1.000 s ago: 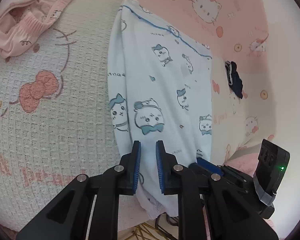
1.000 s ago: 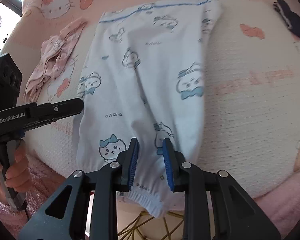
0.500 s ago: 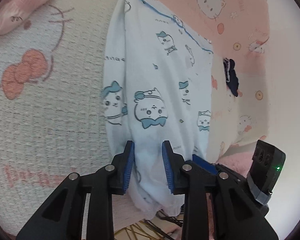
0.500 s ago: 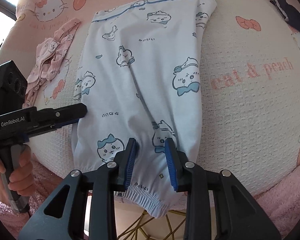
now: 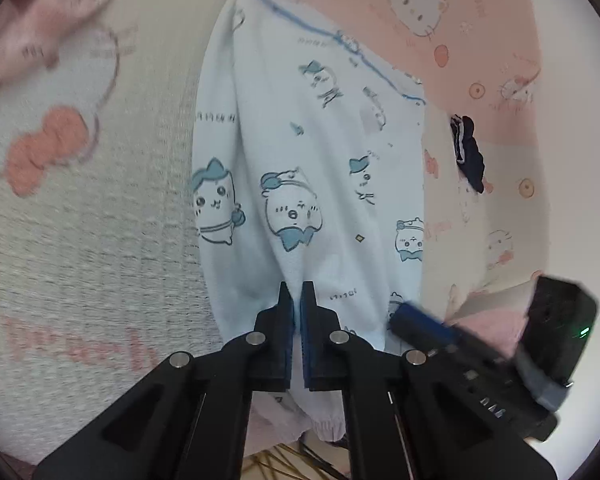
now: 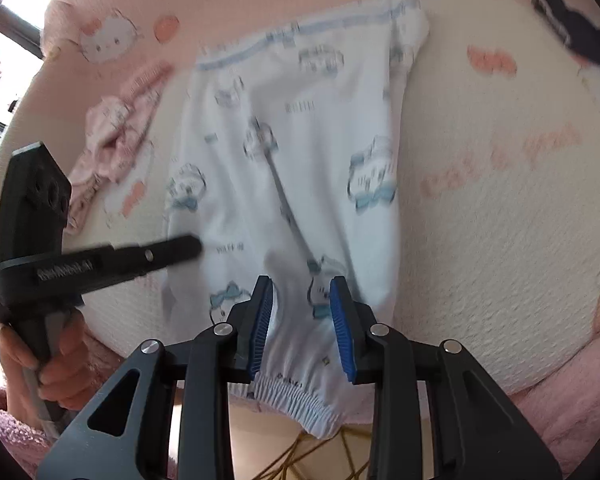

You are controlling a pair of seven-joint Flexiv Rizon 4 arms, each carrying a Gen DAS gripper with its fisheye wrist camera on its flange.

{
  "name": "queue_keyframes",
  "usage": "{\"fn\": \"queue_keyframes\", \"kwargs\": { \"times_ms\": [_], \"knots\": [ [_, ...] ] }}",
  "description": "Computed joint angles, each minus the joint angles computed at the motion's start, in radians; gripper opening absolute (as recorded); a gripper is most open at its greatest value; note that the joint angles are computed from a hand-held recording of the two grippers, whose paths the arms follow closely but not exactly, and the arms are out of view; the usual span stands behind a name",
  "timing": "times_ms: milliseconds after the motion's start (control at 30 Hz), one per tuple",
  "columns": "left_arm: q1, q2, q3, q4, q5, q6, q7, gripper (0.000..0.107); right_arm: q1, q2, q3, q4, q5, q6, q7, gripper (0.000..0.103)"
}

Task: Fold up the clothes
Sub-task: 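Hold the cuffs with both grippers and pull the legs straight, then open both grippers and release the cuffs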

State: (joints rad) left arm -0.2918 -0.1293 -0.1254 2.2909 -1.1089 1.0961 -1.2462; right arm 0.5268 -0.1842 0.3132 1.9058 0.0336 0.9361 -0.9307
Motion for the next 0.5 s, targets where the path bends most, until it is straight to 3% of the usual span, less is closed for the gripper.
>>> {"fn": "queue_keyframes", "kwargs": {
  "times_ms": [167,367,500],
  "knots": [
    [0.003,0.054,0.025,0.018,0.099,0.026,-0.049,0.003,0.017,0.036,-0.051,0.045,-0.219,0.038,0.131,0.032],
    [0.052,0.033,0.059,0.008,0.303,-0.051,-0.205,0.003,-0.01,0.031,-0.048,0.029,-0.203,-0.053,0.18,0.032],
    [0.08,0.018,0.057,-0.019,0.376,-0.107,-0.239,0.01,-0.043,0.038,-0.053,0.02,-0.137,-0.072,0.2,0.032]
  ]
}}
